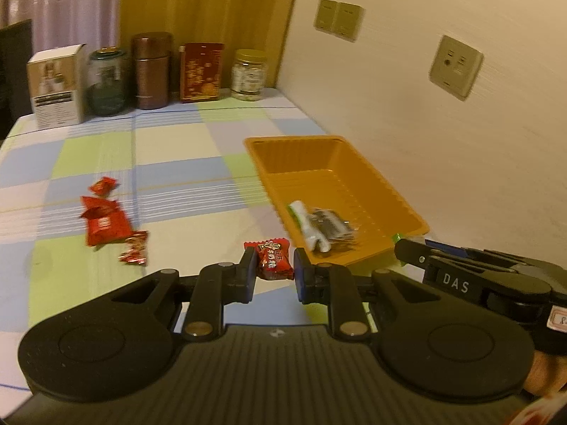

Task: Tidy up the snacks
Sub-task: 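Carry both held candies over the orange tray, then open both grippers to drop the candies into the tray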

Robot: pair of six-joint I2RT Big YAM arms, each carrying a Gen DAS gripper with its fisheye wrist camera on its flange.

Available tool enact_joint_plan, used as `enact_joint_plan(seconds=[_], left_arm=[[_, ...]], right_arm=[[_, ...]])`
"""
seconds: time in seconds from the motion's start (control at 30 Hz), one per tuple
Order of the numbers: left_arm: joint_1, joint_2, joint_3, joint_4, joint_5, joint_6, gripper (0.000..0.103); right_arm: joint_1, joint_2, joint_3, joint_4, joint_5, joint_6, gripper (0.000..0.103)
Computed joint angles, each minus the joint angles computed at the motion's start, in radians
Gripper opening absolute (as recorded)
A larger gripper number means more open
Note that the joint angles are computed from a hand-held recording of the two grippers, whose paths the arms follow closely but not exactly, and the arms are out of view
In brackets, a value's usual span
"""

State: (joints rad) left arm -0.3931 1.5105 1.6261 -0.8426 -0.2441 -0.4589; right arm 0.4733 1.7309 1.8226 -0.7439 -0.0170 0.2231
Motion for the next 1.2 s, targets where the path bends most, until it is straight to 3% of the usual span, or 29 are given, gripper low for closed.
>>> enact_joint_plan(seconds=[0.77,1.1,1.17,1.2], left_arm=[[-0.002,0.254,0.266,-0.012,0.118,0.051,0.019],[0.013,0.351,0.349,-0.021,0.131,0.079,0.02],[0.014,0.362,0.355,-0.015,0.113,0.074,0.023],[0.016,0.364,0.356,-0.013,0.108,0.071,0.032]], right_arm=[[-0.099,0.117,0.137,-0.051,0.004,-0.016,0.025],[-0.11,0.186,0.216,-0.075,0.0,-0.014,0.025],[-0.112,0.189,0.218,-0.078,-0.002,-0.013,0.025],[-0.113,0.191,0.219,-0.08,-0.003,-0.011,0.025]])
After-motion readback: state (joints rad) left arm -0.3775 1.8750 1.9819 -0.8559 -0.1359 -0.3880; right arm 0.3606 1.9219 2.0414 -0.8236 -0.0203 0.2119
